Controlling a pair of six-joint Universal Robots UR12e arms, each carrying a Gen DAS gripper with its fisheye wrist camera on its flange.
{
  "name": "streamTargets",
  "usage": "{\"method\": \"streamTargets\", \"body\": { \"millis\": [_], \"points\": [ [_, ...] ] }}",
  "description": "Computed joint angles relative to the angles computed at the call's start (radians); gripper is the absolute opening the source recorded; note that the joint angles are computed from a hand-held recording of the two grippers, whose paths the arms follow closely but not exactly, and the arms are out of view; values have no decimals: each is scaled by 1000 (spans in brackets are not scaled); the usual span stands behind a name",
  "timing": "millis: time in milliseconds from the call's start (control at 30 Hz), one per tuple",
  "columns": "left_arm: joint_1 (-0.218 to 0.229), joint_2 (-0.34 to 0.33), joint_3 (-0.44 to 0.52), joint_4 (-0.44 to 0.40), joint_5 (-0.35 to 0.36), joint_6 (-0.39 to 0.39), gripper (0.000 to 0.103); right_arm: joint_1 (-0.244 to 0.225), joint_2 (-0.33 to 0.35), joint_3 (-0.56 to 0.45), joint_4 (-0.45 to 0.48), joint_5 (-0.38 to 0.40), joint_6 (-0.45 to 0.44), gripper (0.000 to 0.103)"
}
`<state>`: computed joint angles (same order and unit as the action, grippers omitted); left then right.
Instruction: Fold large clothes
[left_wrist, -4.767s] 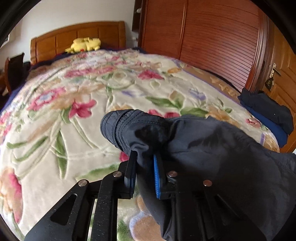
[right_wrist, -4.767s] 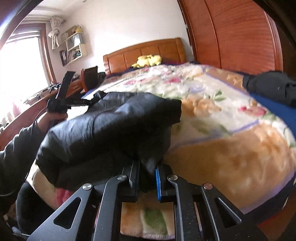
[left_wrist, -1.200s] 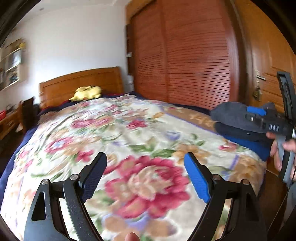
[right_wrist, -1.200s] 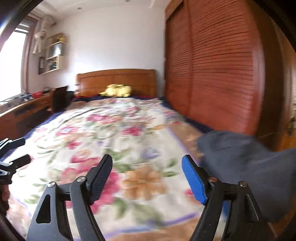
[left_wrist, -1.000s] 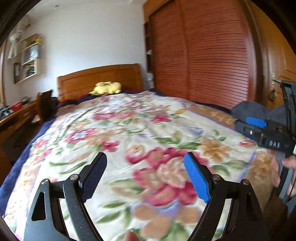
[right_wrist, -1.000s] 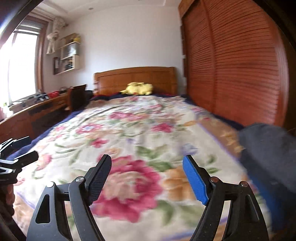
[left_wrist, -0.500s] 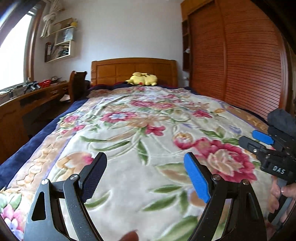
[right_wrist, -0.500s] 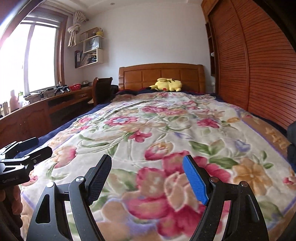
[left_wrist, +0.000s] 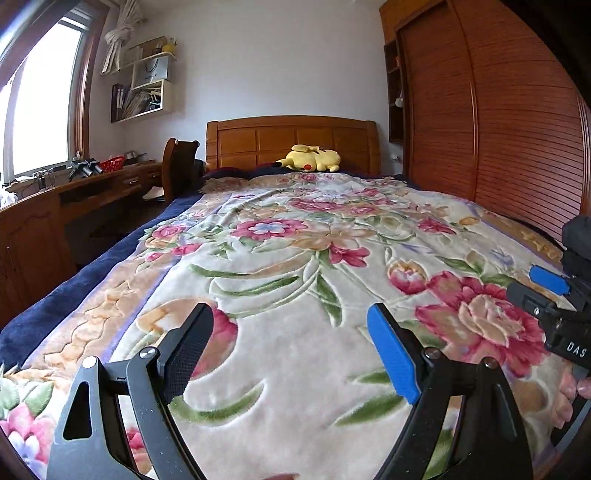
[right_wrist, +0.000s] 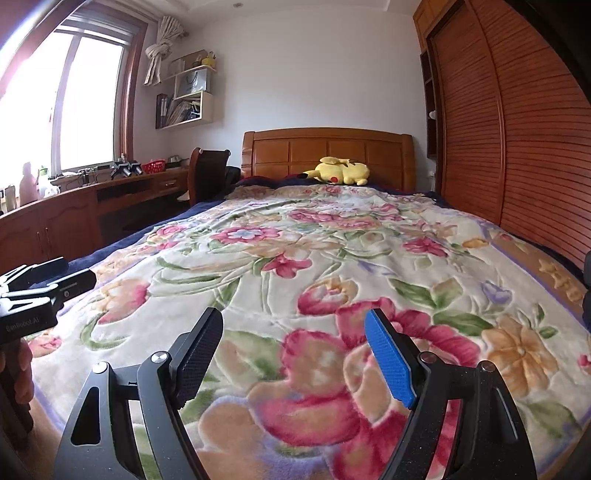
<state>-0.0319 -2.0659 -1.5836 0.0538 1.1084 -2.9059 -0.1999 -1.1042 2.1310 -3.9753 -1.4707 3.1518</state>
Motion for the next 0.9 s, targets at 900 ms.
{"method": "streamTargets", "body": {
  "millis": [900],
  "points": [
    [2, 6, -13, 16, -2, -8, 86, -4, 39, -37, -23, 4, 16, 81]
  ]
}}
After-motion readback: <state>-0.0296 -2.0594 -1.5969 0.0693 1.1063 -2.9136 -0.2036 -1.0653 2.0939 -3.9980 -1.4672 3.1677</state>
